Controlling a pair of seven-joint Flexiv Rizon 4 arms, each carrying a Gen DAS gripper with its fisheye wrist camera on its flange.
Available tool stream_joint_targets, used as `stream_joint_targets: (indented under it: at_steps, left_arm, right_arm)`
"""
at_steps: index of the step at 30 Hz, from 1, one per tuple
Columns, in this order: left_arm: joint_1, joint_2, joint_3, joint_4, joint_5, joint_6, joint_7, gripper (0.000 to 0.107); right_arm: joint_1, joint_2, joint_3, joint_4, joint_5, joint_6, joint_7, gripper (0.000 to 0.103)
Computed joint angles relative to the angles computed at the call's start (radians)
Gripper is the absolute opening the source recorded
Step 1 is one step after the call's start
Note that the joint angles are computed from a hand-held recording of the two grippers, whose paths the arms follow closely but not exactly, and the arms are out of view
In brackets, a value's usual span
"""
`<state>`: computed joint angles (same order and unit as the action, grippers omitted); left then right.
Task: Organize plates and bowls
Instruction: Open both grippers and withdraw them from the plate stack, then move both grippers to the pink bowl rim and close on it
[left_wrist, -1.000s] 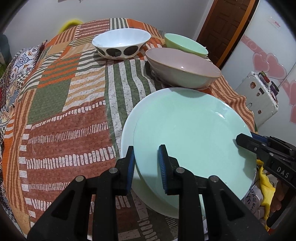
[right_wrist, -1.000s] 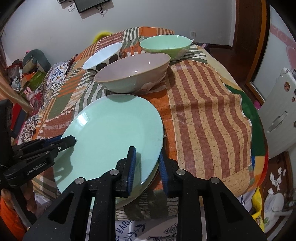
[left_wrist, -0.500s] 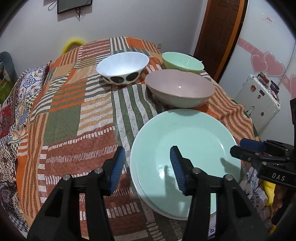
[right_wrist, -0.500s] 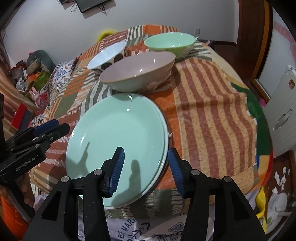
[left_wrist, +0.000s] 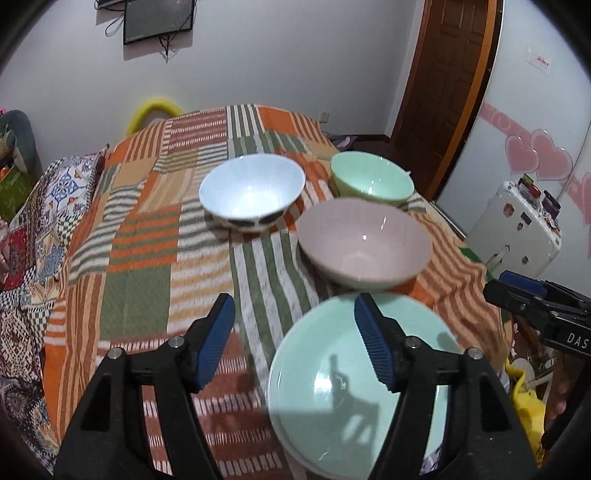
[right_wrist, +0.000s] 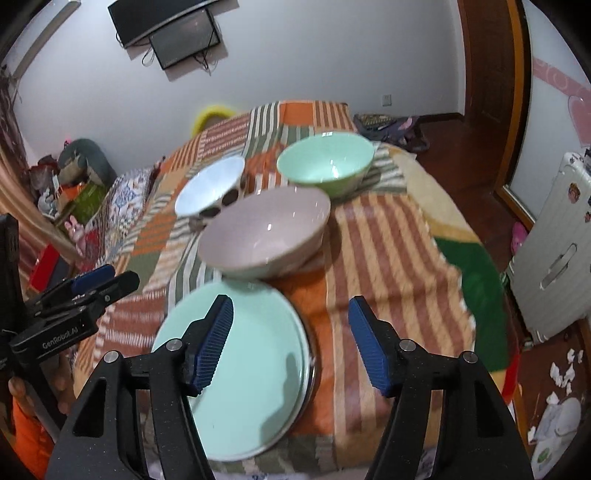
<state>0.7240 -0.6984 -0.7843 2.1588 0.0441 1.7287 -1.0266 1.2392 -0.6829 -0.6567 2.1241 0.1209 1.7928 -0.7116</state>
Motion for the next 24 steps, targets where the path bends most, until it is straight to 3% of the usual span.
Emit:
stream_joint_targets:
  at_steps: [16, 24]
  left_arm:
    - [-0.260, -0.095, 0.162, -0.228, -0.113, -0.075, 0.076, 0.070]
    - [-0.341, -0.149, 0.224, -0.323, -0.198, -0.116, 0.110, 0.070]
  right_arm:
    - [-0.195, -0.068, 0.095, -0.151, -0.048, -0.016, 0.005, 0.061]
    - [-0.345, -0.089, 0.223, -0.237, -0.123, -0.043, -0.001, 0.061]
